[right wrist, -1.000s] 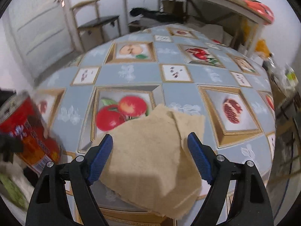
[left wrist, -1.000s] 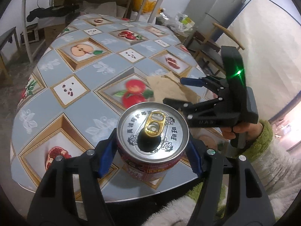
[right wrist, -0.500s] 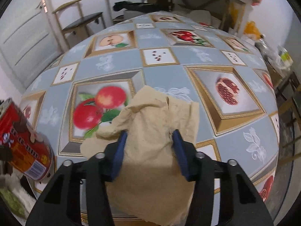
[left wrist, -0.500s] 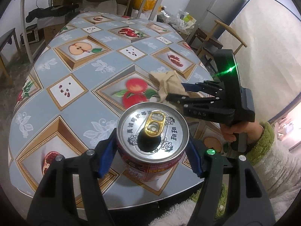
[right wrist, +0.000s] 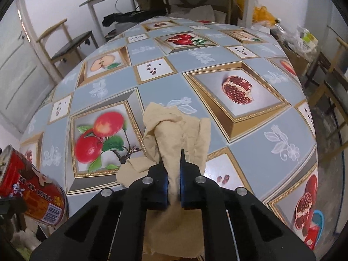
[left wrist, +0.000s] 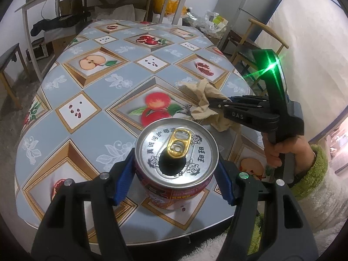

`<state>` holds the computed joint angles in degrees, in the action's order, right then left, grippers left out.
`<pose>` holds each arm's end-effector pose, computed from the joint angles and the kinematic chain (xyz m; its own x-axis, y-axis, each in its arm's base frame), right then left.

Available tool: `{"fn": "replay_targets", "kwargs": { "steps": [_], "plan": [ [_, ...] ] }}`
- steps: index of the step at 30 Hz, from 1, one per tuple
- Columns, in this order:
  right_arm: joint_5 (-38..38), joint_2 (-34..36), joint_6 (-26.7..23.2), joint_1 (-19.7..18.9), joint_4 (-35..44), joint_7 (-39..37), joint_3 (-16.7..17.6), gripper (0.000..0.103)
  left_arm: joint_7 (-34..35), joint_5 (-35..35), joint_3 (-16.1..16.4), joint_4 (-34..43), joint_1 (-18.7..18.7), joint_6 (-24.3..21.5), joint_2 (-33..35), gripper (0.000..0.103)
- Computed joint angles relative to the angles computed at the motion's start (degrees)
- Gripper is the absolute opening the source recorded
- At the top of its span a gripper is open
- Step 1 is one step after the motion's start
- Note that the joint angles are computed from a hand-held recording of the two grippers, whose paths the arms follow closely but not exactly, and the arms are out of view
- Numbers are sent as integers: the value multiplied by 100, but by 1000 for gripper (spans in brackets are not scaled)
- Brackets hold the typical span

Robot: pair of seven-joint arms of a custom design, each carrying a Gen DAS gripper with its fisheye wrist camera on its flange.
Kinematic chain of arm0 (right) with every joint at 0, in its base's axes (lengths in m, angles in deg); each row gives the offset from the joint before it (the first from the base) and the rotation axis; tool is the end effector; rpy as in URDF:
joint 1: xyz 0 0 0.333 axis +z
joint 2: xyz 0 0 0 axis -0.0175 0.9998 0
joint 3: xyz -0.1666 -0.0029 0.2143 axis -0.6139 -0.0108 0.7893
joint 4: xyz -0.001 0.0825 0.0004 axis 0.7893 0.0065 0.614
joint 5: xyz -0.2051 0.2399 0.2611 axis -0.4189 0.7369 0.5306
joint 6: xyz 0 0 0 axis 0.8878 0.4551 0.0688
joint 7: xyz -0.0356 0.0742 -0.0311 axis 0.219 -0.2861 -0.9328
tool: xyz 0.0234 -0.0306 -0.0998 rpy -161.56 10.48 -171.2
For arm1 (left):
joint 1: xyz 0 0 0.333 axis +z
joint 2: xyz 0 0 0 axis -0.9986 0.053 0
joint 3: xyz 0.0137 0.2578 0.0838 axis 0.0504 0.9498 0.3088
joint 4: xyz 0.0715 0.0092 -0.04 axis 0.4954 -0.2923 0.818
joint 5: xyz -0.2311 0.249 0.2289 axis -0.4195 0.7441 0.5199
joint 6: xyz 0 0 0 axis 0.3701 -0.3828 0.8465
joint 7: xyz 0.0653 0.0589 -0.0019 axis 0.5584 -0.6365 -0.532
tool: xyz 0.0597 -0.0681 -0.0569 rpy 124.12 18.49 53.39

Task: Collect trash
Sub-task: 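Grasp the tan napkin with the right tool while the left tool holds the red can, then lift the napkin with the right tool while the left tool carries the can toward the wastebasket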

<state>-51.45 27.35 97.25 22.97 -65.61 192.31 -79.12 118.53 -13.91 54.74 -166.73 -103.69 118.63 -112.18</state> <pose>0.4703 0.3263 0.5564 0.1661 -0.9815 -0.0957 -0.8431 -0.0910 -0.5300 0.3928 -0.1716 0.6074 -0.4117 -0.8723 0.2637 -0.7971 0.2044 -0.5682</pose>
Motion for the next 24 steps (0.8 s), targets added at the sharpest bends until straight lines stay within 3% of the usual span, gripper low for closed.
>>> {"fn": "replay_targets", "kwargs": {
  "steps": [24],
  "plan": [
    [-130, -1194, 455, -345, -759, 822, 102, 7, -67, 353, -115, -19, -37, 223, -102, 63]
  ]
}}
